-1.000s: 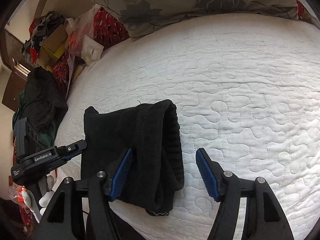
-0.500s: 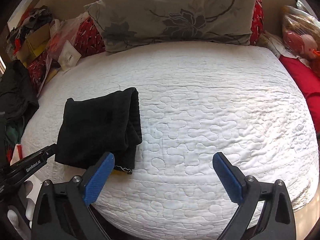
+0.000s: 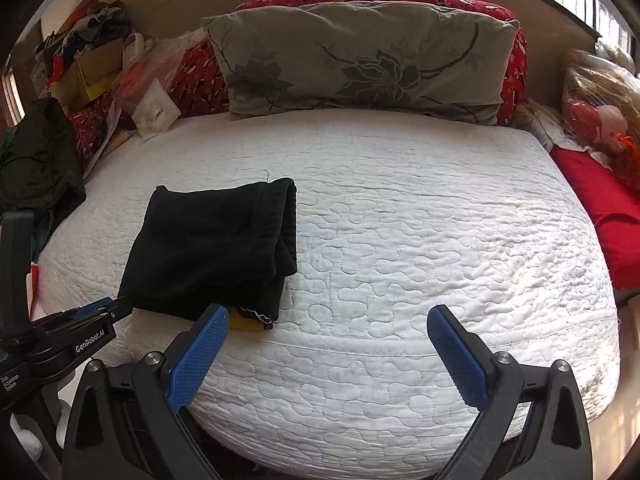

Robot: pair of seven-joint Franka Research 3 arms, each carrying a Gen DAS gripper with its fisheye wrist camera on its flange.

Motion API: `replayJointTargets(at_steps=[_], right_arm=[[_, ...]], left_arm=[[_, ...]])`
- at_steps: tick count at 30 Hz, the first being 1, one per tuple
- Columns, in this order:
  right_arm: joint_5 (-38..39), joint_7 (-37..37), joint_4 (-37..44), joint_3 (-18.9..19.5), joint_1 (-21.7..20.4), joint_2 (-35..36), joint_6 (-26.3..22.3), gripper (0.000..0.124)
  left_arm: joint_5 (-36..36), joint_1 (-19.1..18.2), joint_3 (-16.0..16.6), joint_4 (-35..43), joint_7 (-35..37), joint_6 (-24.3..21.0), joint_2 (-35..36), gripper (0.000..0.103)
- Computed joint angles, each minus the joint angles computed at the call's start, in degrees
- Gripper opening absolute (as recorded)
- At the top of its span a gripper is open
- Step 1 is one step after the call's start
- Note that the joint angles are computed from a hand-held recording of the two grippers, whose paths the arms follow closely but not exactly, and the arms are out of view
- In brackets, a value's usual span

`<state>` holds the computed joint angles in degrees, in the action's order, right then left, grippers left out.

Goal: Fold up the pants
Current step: 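Release the pants with the left gripper and withdraw both grippers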

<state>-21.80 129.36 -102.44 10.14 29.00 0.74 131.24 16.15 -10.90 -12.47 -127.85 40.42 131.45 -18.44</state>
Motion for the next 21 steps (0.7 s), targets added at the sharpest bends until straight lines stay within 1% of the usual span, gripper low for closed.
replayJointTargets(at_steps=[2, 5, 9, 14, 19, 21], right_arm=[[-1.18, 0.53, -0.76, 0.04, 0.04, -0.62, 0.3, 0.1], [-0.46, 0.81, -2.68, 0.12, -0.37, -1.95, 1.73, 0.1], [-0.61, 1.42, -4.77, 0.68, -0.88, -3.24, 2.47, 0.1], [-1.05, 2.96, -6.37, 1.24, -1.45, -4.29, 2.79, 0.1], [-0.66, 4.45, -7.36, 1.62, -1.97, -4.92, 2.69, 0.1], [-0.41, 4.43, -7.55, 1.73, -2.05, -4.97, 2.47, 0.1]], left_arm=[[-0.17, -0.19, -0.14, -0.36, -0.45, 0.78, -0.38, 0.022], [1.33, -0.03, -0.88, -0.86, -1.94, 1.64, -0.94, 0.023], [4.2, -0.11, -1.74, -0.07, -2.14, 0.17, -0.43, 0.023], [4.2, -0.59, -1.39, 0.53, -0.96, -1.08, 0.08, 0.023], [3.33, -0.99, -0.96, 0.45, 0.03, -0.86, -0.04, 0.023], [4.45, -0.62, -1.78, 1.66, -1.14, -3.12, 0.65, 0.023]])
